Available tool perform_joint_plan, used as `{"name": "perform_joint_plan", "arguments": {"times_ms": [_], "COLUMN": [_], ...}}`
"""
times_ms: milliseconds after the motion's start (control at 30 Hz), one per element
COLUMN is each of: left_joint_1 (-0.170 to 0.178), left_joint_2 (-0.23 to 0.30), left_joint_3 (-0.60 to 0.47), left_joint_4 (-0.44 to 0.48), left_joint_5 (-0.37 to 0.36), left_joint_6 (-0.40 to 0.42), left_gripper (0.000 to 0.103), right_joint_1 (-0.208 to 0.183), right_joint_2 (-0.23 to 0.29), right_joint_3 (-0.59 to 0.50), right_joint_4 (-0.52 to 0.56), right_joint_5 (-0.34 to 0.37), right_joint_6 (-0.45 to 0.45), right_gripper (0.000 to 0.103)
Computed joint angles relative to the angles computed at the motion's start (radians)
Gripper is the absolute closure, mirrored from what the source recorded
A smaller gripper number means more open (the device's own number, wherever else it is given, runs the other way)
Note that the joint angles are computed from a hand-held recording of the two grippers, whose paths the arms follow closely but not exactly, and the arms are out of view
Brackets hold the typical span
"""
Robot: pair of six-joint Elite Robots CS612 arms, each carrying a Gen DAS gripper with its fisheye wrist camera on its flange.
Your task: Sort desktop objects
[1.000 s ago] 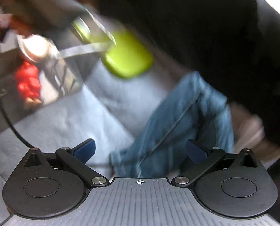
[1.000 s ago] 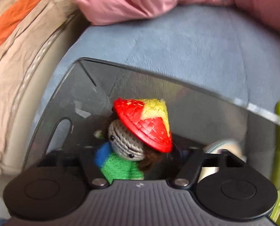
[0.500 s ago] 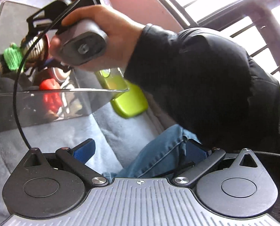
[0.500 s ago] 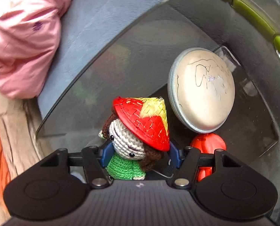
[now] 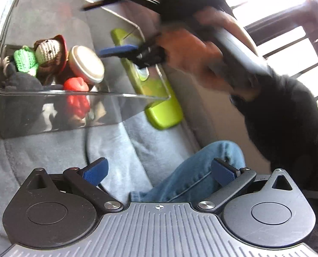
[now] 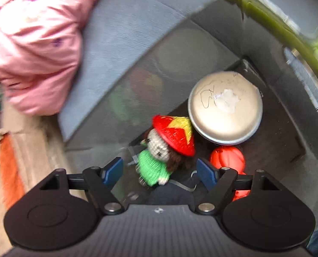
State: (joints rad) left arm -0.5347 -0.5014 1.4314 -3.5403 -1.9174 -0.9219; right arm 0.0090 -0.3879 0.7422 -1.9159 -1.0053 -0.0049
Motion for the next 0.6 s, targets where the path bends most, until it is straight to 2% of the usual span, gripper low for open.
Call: {"name": "perform_joint_plan", "arguments": {"times_ms": [100, 167, 200, 233, 267, 300, 333, 367, 400, 467, 500, 600], "left_joint_1": [0.018, 0.026, 0.021, 0.013, 0.005, 0.002, 0.006, 0.017, 0.036, 0.063, 0.070, 0.100], "left_joint_2": [0.024, 0.034, 0.022, 0.007, -0.017, -0.032, -0.045, -0.044, -0.041, -0.043, -0.050, -0.066], "left_joint_3": [0.020, 0.040, 0.069, 0.097, 0.126, 0.138, 0.147, 0.141, 0.128, 0.111, 0.108, 0.089], "left_joint_4": [-0.227, -0.351, -0.361, -0.352, -0.301, -0.251, -0.202, -0.178, -0.159, -0.109, -0.066, 0.102], "left_joint_5": [0.010, 0.089, 0.178, 0.280, 0.384, 0.449, 0.477, 0.463, 0.407, 0.353, 0.358, 0.310], "left_joint_6": [-0.114, -0.216, -0.233, -0.247, -0.236, -0.237, -0.239, -0.261, -0.276, -0.280, -0.286, -0.331], "left_gripper": [0.000, 0.000, 0.000, 0.000, 0.000, 0.000, 0.000, 0.000, 0.000, 0.000, 0.000, 0.000], "right_joint_1": [-0.040, -0.065, -0.081, -0.090, -0.102, -0.114, -0.128, -0.141, -0.151, -0.168, -0.171, -0.179], "right_joint_2": [-0.006, -0.015, -0.033, -0.048, -0.057, -0.061, -0.058, -0.052, -0.041, -0.011, 0.000, 0.029], "right_joint_3": [-0.003, 0.023, 0.069, 0.116, 0.155, 0.188, 0.201, 0.209, 0.200, 0.148, 0.125, 0.063], "right_joint_4": [0.028, -0.028, -0.111, -0.215, -0.320, -0.424, -0.492, -0.549, -0.564, -0.520, -0.494, -0.408], "right_joint_5": [0.129, 0.211, 0.241, 0.256, 0.271, 0.288, 0.304, 0.320, 0.337, 0.366, 0.371, 0.387], "right_joint_6": [-0.143, -0.257, -0.319, -0.348, -0.373, -0.396, -0.396, -0.395, -0.390, -0.388, -0.394, -0.423], "right_gripper": [0.026, 0.026, 0.025, 0.025, 0.022, 0.019, 0.019, 0.019, 0.019, 0.019, 0.019, 0.019]}}
